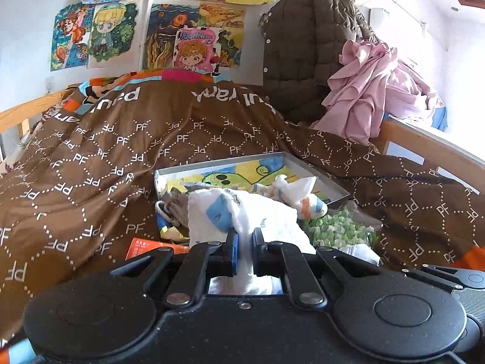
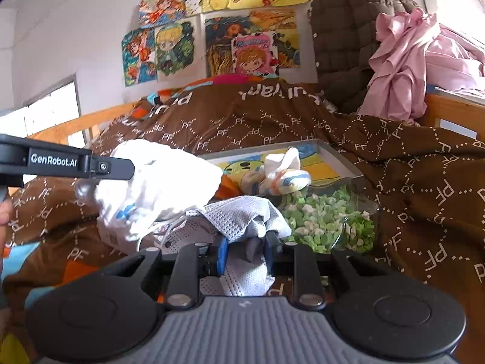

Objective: Organize soft objects
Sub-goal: 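Grasp the white face mask with the right gripper while left gripper lifts knitted cloth, then carry knitted cloth with left gripper while right gripper carries face mask over tray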

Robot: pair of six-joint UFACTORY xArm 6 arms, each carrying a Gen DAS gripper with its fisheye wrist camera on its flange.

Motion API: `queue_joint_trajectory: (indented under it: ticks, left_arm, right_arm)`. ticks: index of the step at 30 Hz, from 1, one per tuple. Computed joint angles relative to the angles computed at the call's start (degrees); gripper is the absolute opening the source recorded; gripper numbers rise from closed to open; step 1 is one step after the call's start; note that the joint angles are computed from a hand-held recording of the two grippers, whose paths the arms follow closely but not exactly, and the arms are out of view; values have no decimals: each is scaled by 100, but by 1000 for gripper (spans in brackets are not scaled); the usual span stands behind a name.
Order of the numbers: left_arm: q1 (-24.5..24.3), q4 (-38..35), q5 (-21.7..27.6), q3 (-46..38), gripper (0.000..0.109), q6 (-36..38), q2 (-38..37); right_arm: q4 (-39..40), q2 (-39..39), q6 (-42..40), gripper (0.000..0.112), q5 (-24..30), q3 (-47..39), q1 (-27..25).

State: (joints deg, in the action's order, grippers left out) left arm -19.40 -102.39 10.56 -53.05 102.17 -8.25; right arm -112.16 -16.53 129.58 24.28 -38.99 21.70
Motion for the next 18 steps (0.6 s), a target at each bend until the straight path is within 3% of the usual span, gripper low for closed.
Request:
queue_joint_trajectory:
  ticks: [5, 9, 13, 18]
  left_arm:
    - [-80, -30, -52, -184, 9, 420, 105]
    - [-142, -627, -180, -561, 9, 1103, 320]
    - [-217, -1195, -357, -1154, 9, 1782, 726]
    - [-293, -1714, -463, -1861, 9, 2394, 1270]
  right_arm:
    - [-152, 107, 349, 27, 275, -58, -48]
    - [-121, 270, 544, 27, 708, -149, -106]
    - [-726, 600, 905, 27, 935, -420, -239]
    - [-1367, 1198, 1504, 28, 822, -1093, -526]
